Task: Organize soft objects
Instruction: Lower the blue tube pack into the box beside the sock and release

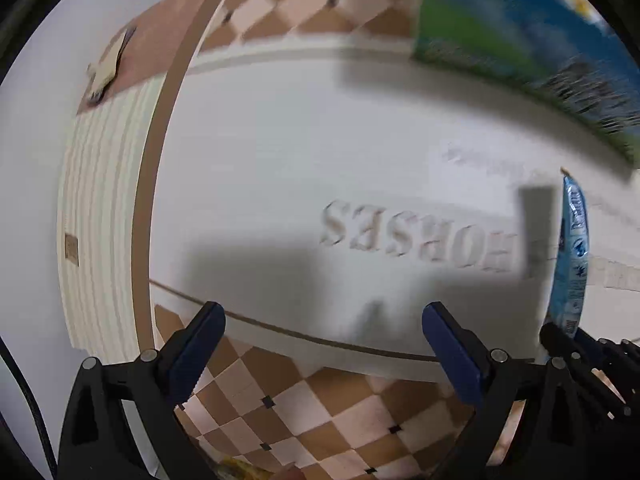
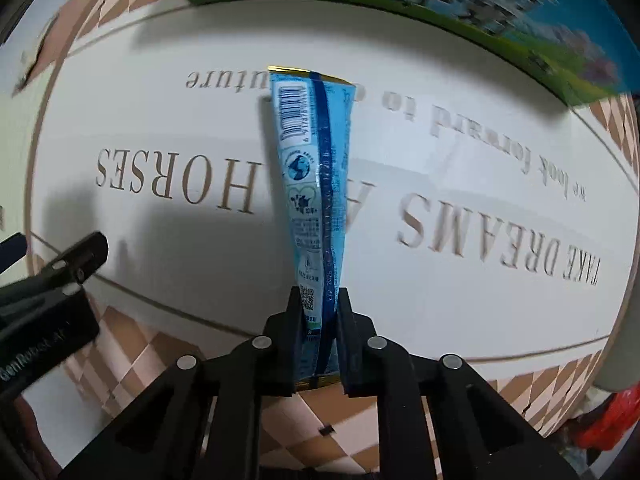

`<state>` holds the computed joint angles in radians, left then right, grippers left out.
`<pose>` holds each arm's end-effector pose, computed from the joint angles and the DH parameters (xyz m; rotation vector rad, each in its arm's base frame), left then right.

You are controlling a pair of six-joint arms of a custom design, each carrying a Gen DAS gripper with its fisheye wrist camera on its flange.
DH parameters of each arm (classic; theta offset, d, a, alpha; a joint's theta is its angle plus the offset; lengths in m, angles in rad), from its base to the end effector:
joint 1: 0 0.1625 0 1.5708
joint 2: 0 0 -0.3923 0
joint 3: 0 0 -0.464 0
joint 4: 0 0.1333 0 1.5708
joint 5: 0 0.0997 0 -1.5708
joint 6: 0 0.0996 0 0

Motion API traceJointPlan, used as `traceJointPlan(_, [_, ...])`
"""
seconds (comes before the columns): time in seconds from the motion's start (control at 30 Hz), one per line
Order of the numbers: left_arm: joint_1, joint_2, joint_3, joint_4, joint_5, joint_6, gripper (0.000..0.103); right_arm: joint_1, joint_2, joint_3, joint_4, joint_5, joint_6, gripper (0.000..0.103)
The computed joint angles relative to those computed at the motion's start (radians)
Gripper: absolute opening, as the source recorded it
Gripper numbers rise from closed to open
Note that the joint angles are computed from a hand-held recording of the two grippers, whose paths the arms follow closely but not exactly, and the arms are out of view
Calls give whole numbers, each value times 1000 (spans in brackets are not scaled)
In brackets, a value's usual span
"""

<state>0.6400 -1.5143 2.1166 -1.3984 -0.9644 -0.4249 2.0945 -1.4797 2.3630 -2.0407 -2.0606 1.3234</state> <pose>-0.2222 -0.4024 0.1631 0.8200 2.0536 0.2667 0.2680 -0.2912 0.0740 -0.8587 -2.3708 0.1836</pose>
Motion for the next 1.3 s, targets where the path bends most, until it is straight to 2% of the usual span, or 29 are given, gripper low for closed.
traceJointPlan(0.13, [-73, -3, -57, -36, -92, 42, 101, 80, -155, 13, 96, -35, 63, 15])
traceJointPlan(0.23, [-115, 30, -121, -90, -157, 96, 101, 176, -267, -42, 261, -114, 154, 15])
traceJointPlan(0.3, [-129, 70, -173, -124, -193, 137, 101, 211, -316, -96, 355, -170, 193, 15])
traceJointPlan(0.4, [-123, 167, -278, -173, -261, 199, 101, 236, -380, -179, 465, -253, 224, 15])
traceJointPlan(0.53, [-130, 282, -377, -246, -276, 242, 101, 217, -397, -272, 575, -357, 247, 15])
traceJointPlan(0.6, [-124, 332, -414, -263, -275, 248, 102, 182, -428, -289, 606, -387, 243, 15])
traceJointPlan(0.77, [-103, 436, -468, -302, -247, 259, 103, 55, -534, -242, 503, -383, 117, 15])
traceJointPlan(0.83, [-92, 479, -485, -310, -239, 255, 103, 9, -562, -217, 452, -372, 76, 15])
traceJointPlan(0.93, [-78, 534, -510, -316, -242, 249, 103, -99, -619, -145, 338, -353, -29, 15])
traceJointPlan(1.07, [-73, 580, -516, -329, -209, 259, 103, -230, -653, -82, 213, -308, -155, 15])
traceJointPlan(1.23, [-66, 623, -530, -318, -194, 254, 103, -355, -676, -25, 122, -248, -242, 15])
traceJointPlan(1.3, [-65, 629, -528, -328, -182, 255, 103, -376, -676, -14, 110, -241, -252, 15])
